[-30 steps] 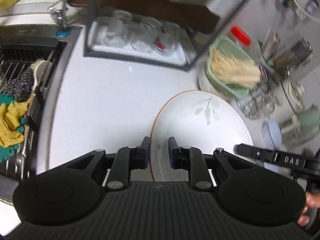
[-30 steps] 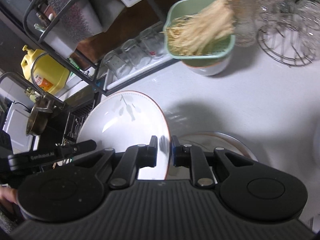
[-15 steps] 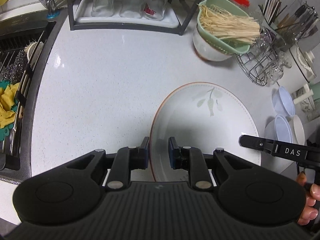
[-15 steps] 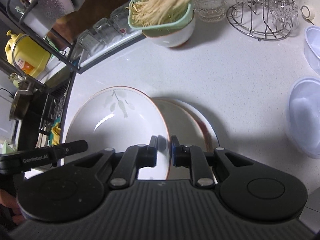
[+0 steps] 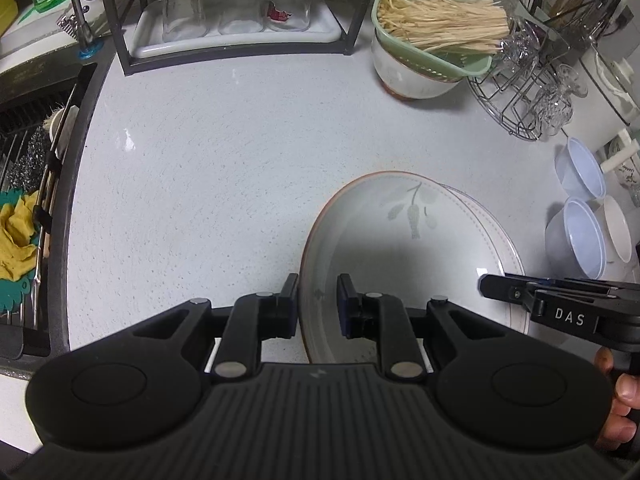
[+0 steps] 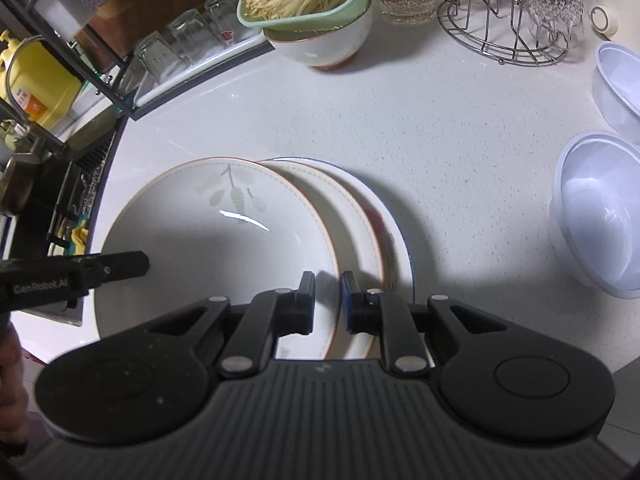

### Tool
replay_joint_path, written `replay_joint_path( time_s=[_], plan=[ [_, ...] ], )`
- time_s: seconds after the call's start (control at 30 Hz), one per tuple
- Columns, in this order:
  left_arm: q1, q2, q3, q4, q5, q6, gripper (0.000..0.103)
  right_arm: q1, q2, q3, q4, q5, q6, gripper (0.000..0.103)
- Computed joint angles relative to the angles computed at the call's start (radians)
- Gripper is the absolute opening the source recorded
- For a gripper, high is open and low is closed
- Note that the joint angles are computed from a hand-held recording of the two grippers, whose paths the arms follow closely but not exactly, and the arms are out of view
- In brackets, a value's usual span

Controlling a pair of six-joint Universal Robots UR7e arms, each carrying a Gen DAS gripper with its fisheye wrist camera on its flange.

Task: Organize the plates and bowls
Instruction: 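Carry the plate over the plate stack and lower it with both grippers, then open both grippers to release the plate onto the stack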

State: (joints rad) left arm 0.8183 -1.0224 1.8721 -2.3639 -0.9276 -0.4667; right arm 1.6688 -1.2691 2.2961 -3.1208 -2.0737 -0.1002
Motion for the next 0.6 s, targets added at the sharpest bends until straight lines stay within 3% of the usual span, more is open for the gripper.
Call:
replay_joint_path(
  time_s=[0.17, 0.6],
  plan=[
    [-0.001, 0.012, -0.015, 0.037, 0.000, -0.021, 0.023, 0.012, 0.012, 0.001, -0.032, -0.027, -0.019, 0.017],
    [-0.017, 0.013, -0.019, 0.045, 0.015, -0.053, 0.023, -0.010, -0.016, 0.032, -0.098, 0.008, -0.027, 0.018]
  ],
)
